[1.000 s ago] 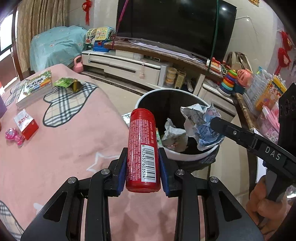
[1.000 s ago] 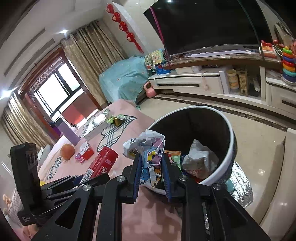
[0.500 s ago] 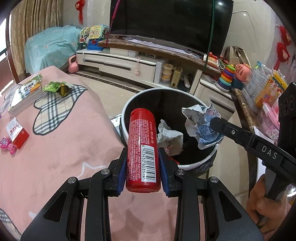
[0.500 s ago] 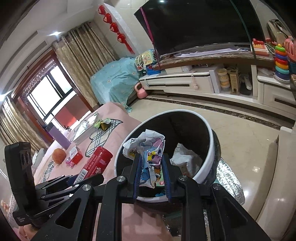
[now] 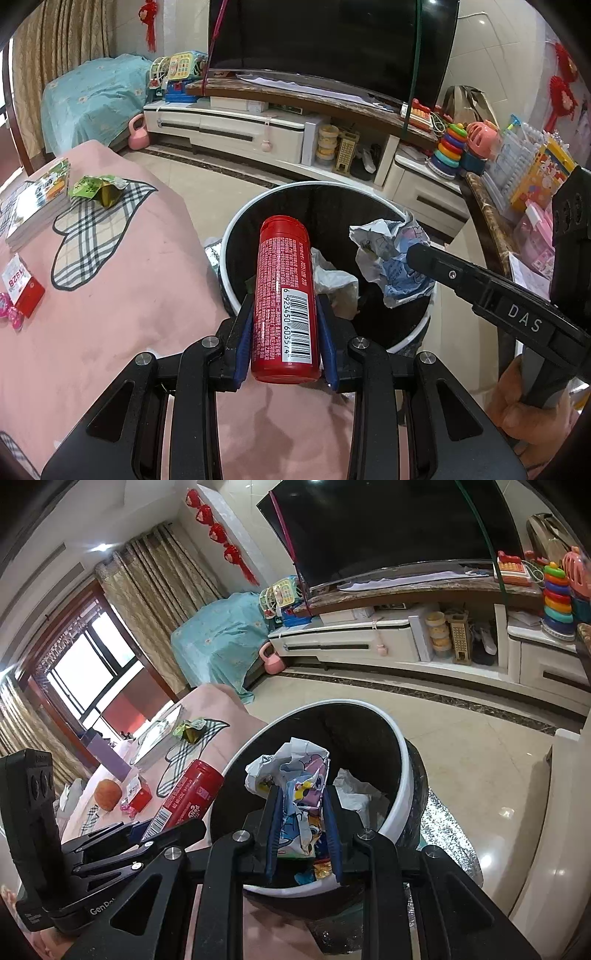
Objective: Collect trash
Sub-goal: 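Open the left gripper to drop the red can while the right gripper releases the foil wrapper, then withdraw both open grippers from the bin back over the bed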
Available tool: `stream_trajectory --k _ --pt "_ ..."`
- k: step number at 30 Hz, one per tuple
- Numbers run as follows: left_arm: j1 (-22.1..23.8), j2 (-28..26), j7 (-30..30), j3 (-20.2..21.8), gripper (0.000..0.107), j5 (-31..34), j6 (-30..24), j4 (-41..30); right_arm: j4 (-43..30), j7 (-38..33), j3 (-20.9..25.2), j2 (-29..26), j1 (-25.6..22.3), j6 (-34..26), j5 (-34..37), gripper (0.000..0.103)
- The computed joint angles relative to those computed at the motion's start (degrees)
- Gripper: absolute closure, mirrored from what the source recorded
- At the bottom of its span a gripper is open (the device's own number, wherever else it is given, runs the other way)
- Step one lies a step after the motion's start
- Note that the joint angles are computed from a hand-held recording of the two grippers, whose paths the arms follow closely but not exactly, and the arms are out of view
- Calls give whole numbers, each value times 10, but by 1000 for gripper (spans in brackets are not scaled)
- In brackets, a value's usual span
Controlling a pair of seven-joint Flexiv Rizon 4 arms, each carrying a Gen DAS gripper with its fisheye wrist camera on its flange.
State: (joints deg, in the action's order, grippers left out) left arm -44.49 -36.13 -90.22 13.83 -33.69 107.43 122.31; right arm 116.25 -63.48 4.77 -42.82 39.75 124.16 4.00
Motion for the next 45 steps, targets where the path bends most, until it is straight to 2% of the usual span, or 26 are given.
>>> stream_trajectory --k 9,15,17,19,20,24,27,33,39,43,45 --pt "25 -6 -10 -15 77 21 -10 -11 -13 9 1 -6 -10 -17 -12 81" --pt "64 -4 -29 -45 76 49 -19 -15 -21 14 -2 -9 -11 -29 -19 78" --pt "82 -1 -41 -59 71 60 -20 -11 -24 16 -1 -10 -12 -34 -24 76" --pt "91 2 -53 -65 62 69 -11 -4 -26 18 -1 -12 -13 -37 -26 70" --pt "91 3 -58 -63 56 71 -7 -1 -26 20 0 -12 -14 -37 -27 64" --pt "100 12 -72 -70 54 77 20 23 -26 26 7 -15 -22 -30 -34 44" --pt "97 21 -78 -68 52 66 44 49 -25 27 7 -14 -20 -26 -35 33" --pt "136 39 -102 -100 49 59 99 117 -23 23 10 -10 -6 -13 -33 15" --pt "207 57 -162 -138 48 92 151 197 -29 13 12 -4 22 -13 -32 8" --pt "229 68 -192 -134 48 99 179 245 -43 5 16 -7 40 -22 -40 7" --pt "257 71 -216 -138 48 121 198 272 -53 2 18 -11 48 -30 -48 7"
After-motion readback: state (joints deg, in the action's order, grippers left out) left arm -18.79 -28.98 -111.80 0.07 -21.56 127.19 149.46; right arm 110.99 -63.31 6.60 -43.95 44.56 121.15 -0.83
